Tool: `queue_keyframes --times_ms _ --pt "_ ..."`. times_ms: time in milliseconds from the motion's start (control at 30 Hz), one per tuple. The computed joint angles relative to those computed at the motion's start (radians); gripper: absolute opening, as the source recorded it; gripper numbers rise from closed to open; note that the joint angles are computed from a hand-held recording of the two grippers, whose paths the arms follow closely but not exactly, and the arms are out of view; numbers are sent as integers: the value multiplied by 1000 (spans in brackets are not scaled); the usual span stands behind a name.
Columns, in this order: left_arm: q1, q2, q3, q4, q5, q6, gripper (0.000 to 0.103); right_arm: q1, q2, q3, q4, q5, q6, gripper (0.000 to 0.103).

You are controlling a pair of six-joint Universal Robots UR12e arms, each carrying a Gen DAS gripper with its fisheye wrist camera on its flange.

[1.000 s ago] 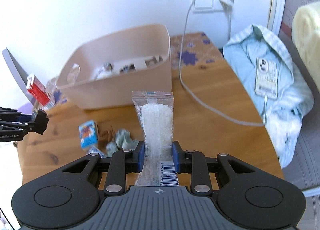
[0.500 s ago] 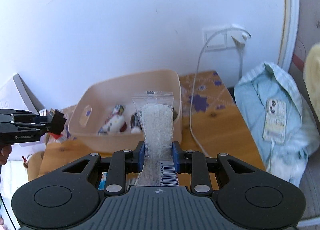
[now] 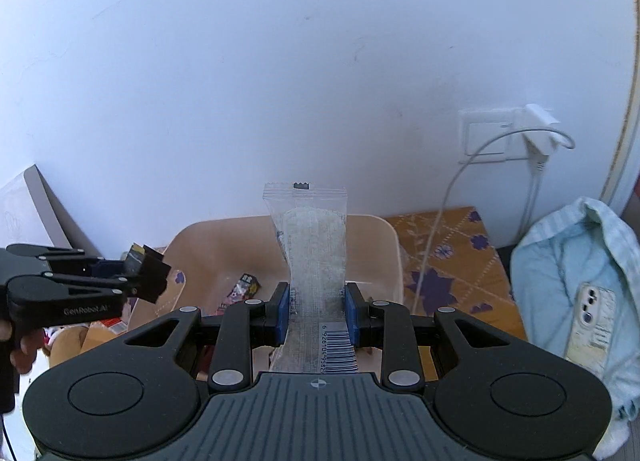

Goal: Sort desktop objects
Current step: 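Lift and carry the black box with left tool while right carries pad to basket, then open left tool over the basket while right tool releases the pad inside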

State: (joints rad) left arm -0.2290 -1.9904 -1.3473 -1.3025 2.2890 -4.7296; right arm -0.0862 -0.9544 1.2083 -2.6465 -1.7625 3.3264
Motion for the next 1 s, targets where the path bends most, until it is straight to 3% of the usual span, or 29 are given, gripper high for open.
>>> queue_keyframes --times_ms 400,667,800,833,867,933,1000 --pt "73 -43 12 -26 -207 -111 32 -3 113 -138 144 -10 -17 26" --pt "88 -62 15 -52 -298 -73 32 6 138 -165 220 -46 -35 26" --pt "81 -66 15 -51 -303 -40 34 7 134 -151 228 -57 -48 27" --pt "80 -65 16 -56 -304 -42 38 6 132 -146 228 -55 -45 38" --pt "78 -63 15 -56 -303 -51 42 7 129 -139 222 -60 -43 40" --pt "72 -58 9 -47 -289 -72 59 6 127 -132 207 -69 -43 56" --pt "63 -54 8 -42 -262 -81 63 7 123 -124 193 -80 -52 61"
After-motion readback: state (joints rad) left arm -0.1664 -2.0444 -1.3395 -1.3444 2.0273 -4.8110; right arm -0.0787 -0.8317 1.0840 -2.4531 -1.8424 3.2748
